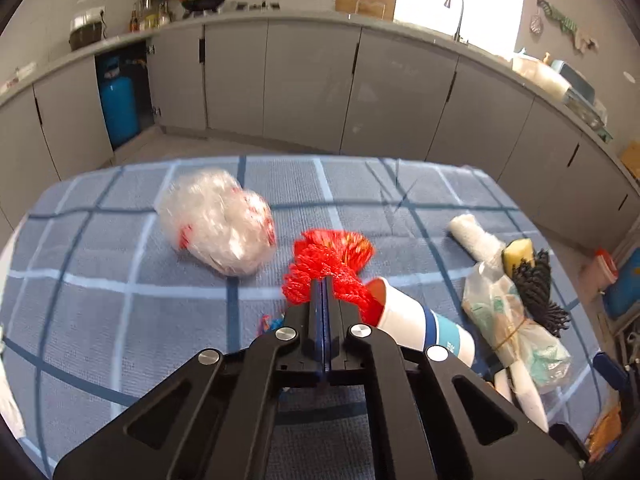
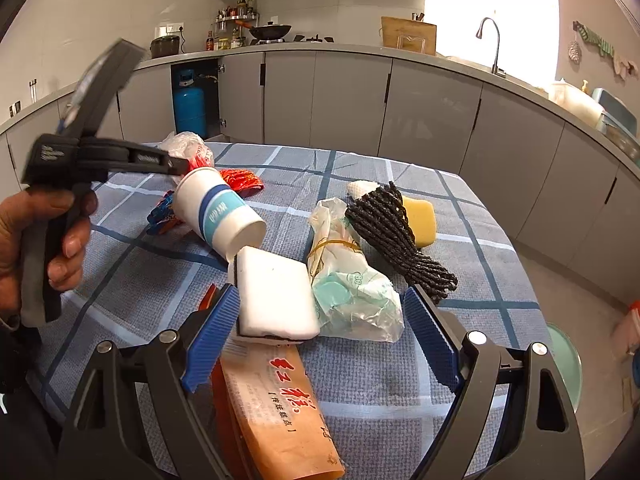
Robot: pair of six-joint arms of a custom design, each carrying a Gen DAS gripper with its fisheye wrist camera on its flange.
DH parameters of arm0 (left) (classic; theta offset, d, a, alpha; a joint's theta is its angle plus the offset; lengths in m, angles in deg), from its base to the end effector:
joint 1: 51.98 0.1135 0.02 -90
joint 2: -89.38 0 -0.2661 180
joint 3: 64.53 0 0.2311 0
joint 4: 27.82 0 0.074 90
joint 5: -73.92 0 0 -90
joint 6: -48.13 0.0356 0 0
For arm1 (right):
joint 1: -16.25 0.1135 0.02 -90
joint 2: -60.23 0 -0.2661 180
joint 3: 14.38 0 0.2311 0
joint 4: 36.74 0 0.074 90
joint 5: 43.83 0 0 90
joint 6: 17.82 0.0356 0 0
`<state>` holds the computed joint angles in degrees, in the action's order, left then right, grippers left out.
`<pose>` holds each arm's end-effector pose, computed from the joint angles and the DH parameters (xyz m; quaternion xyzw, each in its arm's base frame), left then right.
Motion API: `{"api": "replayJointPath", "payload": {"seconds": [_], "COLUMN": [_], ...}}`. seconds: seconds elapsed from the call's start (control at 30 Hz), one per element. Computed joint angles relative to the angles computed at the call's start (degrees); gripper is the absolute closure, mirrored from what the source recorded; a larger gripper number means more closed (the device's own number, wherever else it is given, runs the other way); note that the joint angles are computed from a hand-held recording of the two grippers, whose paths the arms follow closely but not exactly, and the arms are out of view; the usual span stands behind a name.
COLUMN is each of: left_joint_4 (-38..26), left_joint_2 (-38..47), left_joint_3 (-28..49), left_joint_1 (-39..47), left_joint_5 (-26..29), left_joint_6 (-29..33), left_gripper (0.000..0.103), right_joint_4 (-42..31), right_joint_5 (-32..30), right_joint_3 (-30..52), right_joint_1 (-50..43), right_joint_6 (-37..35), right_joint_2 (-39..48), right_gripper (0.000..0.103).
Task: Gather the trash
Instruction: 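Grasp the red mesh net with the left gripper and lift it, then grasp the white foam block with the right gripper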
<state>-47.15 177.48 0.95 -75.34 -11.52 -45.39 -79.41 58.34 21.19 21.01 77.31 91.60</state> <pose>0.2797 -0.1239 0.2174 0.1732 0.8962 -0.1299 0.3872 0.1087 0.0015 0.2013 0.0490 0.8954 -0.0579 0.4389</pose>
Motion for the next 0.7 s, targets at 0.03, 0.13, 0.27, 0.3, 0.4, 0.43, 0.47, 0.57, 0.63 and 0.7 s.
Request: {"api": "replayJointPath", "payload": {"seconds": [0.03,0.13,0.27,0.3,0.4,0.43,0.47,0.57,0.63,0.7], "left_joint_4": [-0.1,-0.7,-1.3,-1.4,-1.7,-2.4,-3.2,-4.8,-5.8,-6.1], "left_joint_2": [-2.4,-8.8,-16.7,-17.7,-21.4,-22.6,-23.3,-24.5,-25.5,-26.2], "left_joint_3": [-0.6,-1.7,-3.4,-3.5,-5.0,-5.4,-5.7,-6.8,-7.8,-8.7], "left_joint_1": [0.1,-0.3,-1.7,-2.1,-2.8,-2.2,-1.5,0.6,1.7,2.5], "left_joint_5": [-0.3,-3.6,-8.7,-10.1,-13.6,-13.6,-13.1,-11.9,-10.8,-10.1], "left_joint_6": [0.2,1.1,2.6,3.0,4.0,4.0,4.0,3.7,3.8,4.2], "left_gripper": [0.102,0.102,0.102,0.102,0.102,0.102,0.102,0.102,0.102,0.102], "right_joint_4": [-0.1,0.1,0.0,0.1,1.4,1.9,2.6,4.7,6.3,7.6], "right_joint_5": [-0.1,-0.4,-1.1,-1.7,-5.5,-6.9,-7.9,-9.9,-10.7,-10.7], "right_joint_3": [0.0,0.0,0.2,0.3,0.6,0.7,0.8,1.1,1.4,1.6], "right_joint_1": [-0.1,-0.2,0.4,0.3,-1.9,-2.9,-3.4,-3.2,-2.3,-1.2], "right_joint_6": [0.1,0.0,0.9,1.2,1.5,1.6,1.6,1.8,2.1,2.1], "right_joint_2": [-0.1,-0.2,-0.2,0.1,1.8,2.6,3.2,6.3,8.8,11.5], "right_gripper": [0.019,0.019,0.019,0.019,0.02,0.021,0.021,0.032,0.042,0.047]}}
